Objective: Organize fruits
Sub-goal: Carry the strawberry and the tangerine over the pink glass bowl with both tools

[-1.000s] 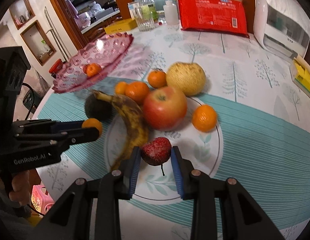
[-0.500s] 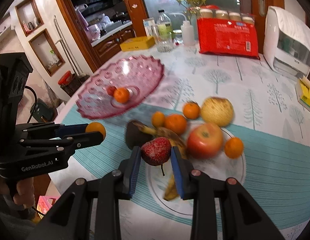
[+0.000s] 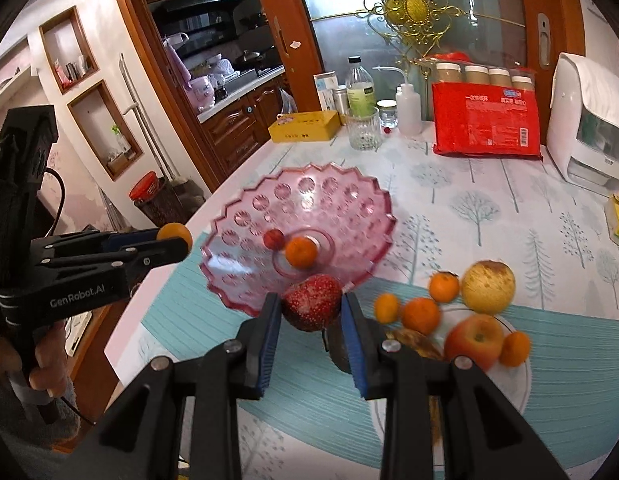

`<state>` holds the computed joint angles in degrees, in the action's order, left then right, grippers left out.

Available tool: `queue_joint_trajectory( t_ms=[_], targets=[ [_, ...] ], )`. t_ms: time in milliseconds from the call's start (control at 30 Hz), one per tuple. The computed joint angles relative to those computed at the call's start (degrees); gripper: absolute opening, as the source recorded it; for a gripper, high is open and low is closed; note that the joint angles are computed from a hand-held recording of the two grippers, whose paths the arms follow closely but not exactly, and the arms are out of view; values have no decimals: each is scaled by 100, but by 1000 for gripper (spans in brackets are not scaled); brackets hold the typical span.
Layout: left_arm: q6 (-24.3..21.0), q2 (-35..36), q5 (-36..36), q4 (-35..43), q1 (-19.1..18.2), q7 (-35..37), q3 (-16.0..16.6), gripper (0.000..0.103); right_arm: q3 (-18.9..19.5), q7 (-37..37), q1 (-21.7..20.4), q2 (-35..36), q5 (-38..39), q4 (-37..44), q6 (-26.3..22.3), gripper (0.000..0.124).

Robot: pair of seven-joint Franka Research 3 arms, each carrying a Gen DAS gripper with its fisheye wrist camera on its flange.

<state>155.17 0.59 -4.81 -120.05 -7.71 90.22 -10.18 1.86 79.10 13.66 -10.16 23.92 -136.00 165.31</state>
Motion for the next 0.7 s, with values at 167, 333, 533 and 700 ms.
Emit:
queue_joint_trajectory(
  t_ms=[167, 333, 533, 700],
  targets=[
    [-29, 220, -313, 278, 176, 561, 67, 32, 226, 744, -117, 321, -596, 342, 37, 31],
    [-139, 493, -573, 570, 335, 1015, 2, 32, 303, 1632, -134, 693, -1308, 722, 73, 31],
    [-355, 872, -953, 1004, 539, 1631, -146, 32, 231, 2829, -49, 994, -2322, 1074, 47, 31],
    [-531, 1168, -1131, 1303, 649, 1967, -257, 32, 105, 3737, 53, 1225, -3089, 1381, -191, 32]
  ],
)
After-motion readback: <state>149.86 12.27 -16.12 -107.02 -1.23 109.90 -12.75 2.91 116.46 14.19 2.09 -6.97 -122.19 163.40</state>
